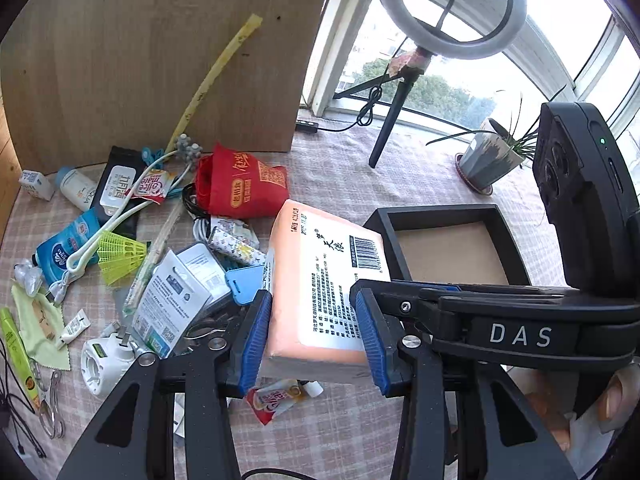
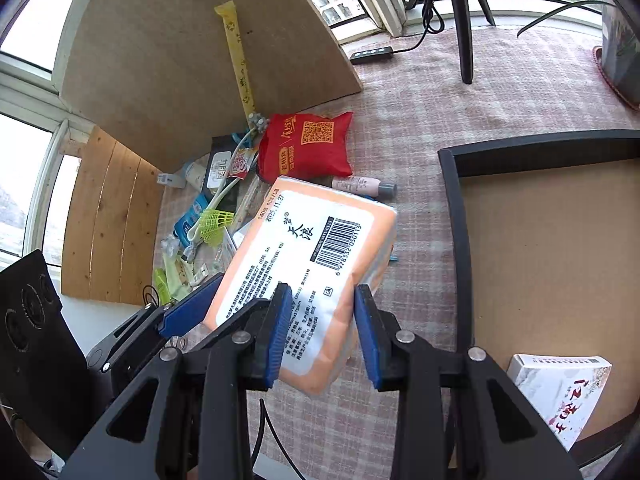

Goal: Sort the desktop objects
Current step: 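Lift the soap box with the right tool and carry it to the tray, then release the soap box in the tray and return the right tool to the pile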

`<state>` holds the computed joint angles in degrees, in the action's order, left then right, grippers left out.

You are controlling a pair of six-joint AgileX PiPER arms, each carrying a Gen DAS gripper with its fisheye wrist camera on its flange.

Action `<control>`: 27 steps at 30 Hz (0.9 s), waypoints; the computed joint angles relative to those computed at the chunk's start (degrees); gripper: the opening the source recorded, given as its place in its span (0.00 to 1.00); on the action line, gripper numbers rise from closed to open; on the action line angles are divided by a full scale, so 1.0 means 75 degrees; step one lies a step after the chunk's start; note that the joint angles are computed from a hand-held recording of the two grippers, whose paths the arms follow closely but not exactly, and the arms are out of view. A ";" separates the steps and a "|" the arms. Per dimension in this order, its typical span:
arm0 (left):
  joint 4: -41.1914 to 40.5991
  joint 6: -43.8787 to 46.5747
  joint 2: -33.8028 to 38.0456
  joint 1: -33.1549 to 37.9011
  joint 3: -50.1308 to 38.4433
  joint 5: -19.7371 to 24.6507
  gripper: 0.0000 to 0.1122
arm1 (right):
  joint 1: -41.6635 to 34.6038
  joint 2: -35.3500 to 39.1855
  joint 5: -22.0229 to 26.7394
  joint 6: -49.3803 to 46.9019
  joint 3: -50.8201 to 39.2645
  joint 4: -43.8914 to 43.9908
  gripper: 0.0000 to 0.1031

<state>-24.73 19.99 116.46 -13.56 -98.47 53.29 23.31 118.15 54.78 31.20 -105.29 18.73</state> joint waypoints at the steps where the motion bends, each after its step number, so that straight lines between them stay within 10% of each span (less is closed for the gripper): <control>1: 0.0063 -0.0085 0.0066 -0.0206 -0.0098 -0.0005 0.36 | -0.0154 -0.0256 -0.0155 -0.0105 0.0430 0.0019 0.32; 18: 0.0667 -0.1415 0.2335 -0.2387 -0.4012 0.1640 0.36 | -0.2129 -0.2277 -0.0833 -0.0901 0.3325 0.0026 0.32; 27: 0.0470 -0.1286 0.2104 -0.2159 -0.3509 0.1475 0.36 | -0.1964 -0.2166 -0.0925 -0.0936 0.3245 0.0101 0.32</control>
